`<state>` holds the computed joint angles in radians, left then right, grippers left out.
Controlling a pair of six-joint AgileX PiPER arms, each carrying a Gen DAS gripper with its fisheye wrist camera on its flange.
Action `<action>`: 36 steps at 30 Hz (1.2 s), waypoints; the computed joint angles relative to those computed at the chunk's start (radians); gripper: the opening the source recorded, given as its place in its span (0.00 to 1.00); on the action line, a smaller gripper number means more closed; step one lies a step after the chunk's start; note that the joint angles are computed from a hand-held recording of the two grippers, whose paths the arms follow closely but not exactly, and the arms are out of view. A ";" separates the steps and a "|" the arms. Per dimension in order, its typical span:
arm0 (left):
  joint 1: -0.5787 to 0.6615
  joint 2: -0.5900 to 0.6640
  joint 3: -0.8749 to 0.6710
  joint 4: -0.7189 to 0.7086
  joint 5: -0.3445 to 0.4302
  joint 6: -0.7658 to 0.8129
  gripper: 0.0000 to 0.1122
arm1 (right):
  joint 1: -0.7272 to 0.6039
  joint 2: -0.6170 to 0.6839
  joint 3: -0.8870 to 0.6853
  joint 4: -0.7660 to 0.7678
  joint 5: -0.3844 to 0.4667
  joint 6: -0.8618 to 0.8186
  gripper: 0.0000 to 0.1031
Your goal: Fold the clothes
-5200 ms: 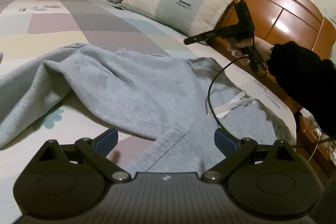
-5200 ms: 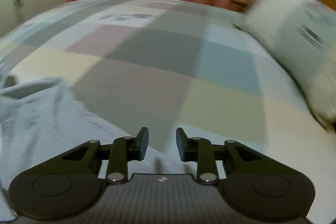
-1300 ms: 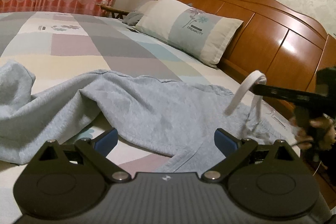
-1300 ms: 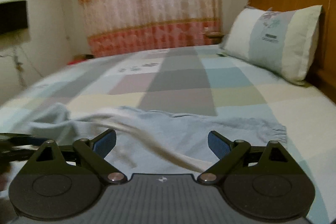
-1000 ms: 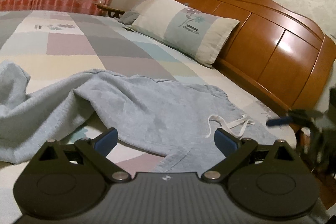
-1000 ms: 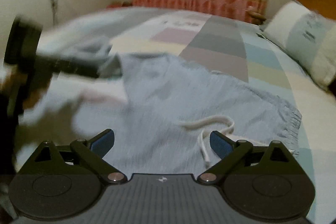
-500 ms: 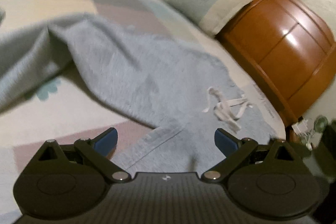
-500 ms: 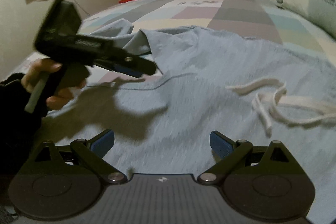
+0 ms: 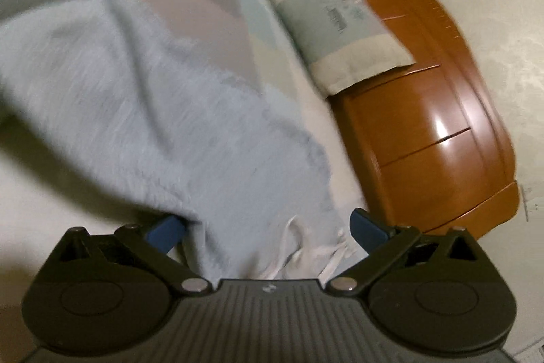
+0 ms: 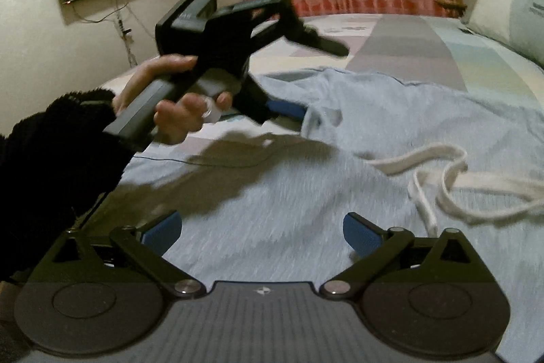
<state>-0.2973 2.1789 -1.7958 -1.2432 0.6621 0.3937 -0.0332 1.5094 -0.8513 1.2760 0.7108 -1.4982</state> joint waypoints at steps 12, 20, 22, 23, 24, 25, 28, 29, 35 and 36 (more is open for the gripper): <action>0.005 0.042 0.025 -0.033 0.040 -0.001 0.90 | 0.045 0.044 -0.080 0.021 -0.024 0.055 1.00; 0.015 0.159 -0.204 -0.215 0.176 0.047 0.90 | 0.049 0.090 -0.122 -0.023 -0.059 0.127 1.00; 0.020 0.165 -0.257 -0.216 0.168 0.040 0.90 | 0.050 0.117 -0.165 -0.036 -0.037 0.139 1.00; 0.022 0.175 -0.296 -0.194 0.171 0.009 0.90 | 0.057 0.133 -0.187 -0.038 -0.033 0.142 1.00; 0.023 0.187 -0.342 -0.162 0.175 -0.031 0.90 | 0.064 0.151 -0.208 -0.035 -0.029 0.139 1.00; 0.022 0.196 -0.377 -0.126 0.178 -0.068 0.90 | 0.075 0.182 -0.240 -0.048 -0.025 0.161 1.00; 0.019 0.187 -0.390 -0.072 0.185 -0.097 0.90 | 0.112 0.287 -0.356 -0.141 -0.011 0.312 1.00; 0.018 0.183 -0.385 -0.063 0.184 -0.100 0.90 | 0.132 0.337 -0.407 -0.192 -0.016 0.363 1.00; 0.026 0.095 -0.227 -0.007 0.174 -0.056 0.90 | 0.155 0.361 -0.451 -0.248 -0.030 0.408 1.00; 0.029 0.066 -0.180 0.007 0.168 -0.040 0.90 | 0.143 0.343 -0.435 -0.234 -0.008 0.387 1.00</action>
<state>-0.2681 2.2448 -1.9753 -1.2363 0.8297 0.3541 0.1096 1.8522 -1.2863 1.0417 0.7030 -1.1109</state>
